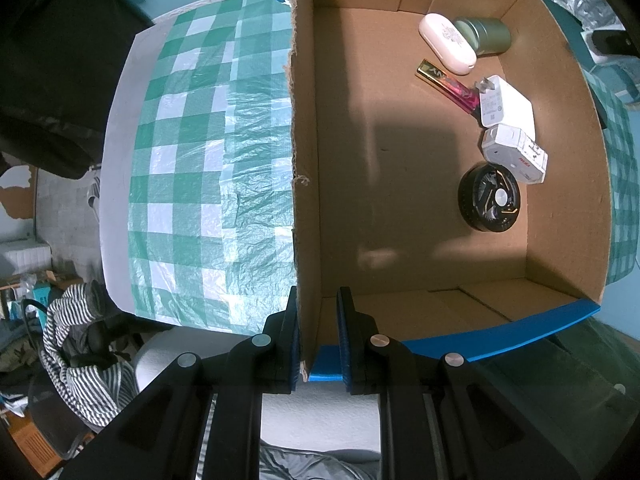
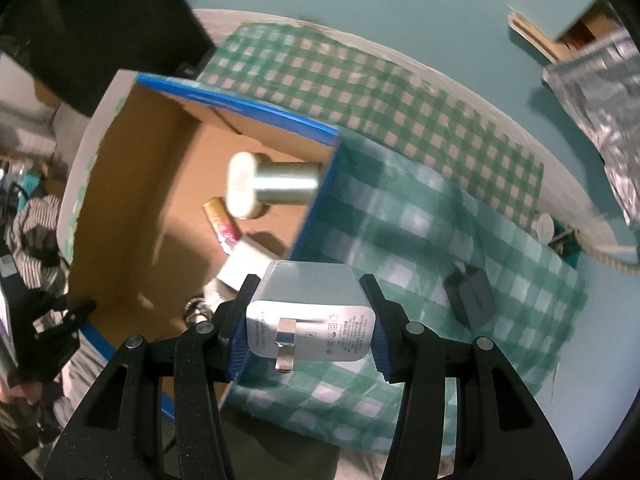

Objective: Organize rigid objects
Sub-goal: 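Carry the white plug charger into the box and release it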

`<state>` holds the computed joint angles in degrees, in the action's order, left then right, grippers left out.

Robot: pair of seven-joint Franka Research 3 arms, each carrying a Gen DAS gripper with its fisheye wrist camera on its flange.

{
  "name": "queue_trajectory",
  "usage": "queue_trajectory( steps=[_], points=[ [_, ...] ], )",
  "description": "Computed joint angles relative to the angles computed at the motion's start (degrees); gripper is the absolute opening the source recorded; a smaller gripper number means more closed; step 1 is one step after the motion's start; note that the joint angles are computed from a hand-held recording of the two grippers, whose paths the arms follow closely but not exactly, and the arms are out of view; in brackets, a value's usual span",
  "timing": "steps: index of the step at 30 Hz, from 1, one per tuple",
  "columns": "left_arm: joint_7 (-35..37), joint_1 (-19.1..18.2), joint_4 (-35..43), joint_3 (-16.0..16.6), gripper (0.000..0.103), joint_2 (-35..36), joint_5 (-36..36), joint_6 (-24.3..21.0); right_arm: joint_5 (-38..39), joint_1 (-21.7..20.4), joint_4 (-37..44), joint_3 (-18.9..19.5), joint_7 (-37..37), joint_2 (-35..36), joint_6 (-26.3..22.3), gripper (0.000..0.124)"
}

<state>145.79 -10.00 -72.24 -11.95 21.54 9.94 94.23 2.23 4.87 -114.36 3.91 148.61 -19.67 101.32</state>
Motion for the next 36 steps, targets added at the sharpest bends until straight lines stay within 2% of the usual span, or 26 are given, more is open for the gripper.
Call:
queue_trajectory(
  steps=[6,16,24,29,36],
  points=[
    [-0.15,0.16,-0.24,0.04,0.015,-0.21,-0.13,0.14,0.36,1.12,3.84,-0.34,-3.52,4.77,0.29,0.049],
    [-0.02,0.35,-0.27,0.06,0.015,-0.35,-0.3,0.14,0.93,2.78,5.65,-1.1,-9.02,9.57,2.46,0.049],
    [0.6,0.57,-0.44,0.07,0.015,-0.58,-0.38,0.26,-0.29,4.0,7.13,-1.29,-12.54,13.05,-0.29,0.049],
    [0.75,0.59,-0.42,0.1,0.015,-0.6,-0.39,0.39,-2.45,4.31,7.18,-1.25,-12.24,12.88,-0.81,0.049],
    [0.7,0.6,-0.71,0.06,0.015,-0.87,-0.59,0.34,-3.52,4.22,5.93,-0.88,-10.57,10.69,1.0,0.053]
  ],
)
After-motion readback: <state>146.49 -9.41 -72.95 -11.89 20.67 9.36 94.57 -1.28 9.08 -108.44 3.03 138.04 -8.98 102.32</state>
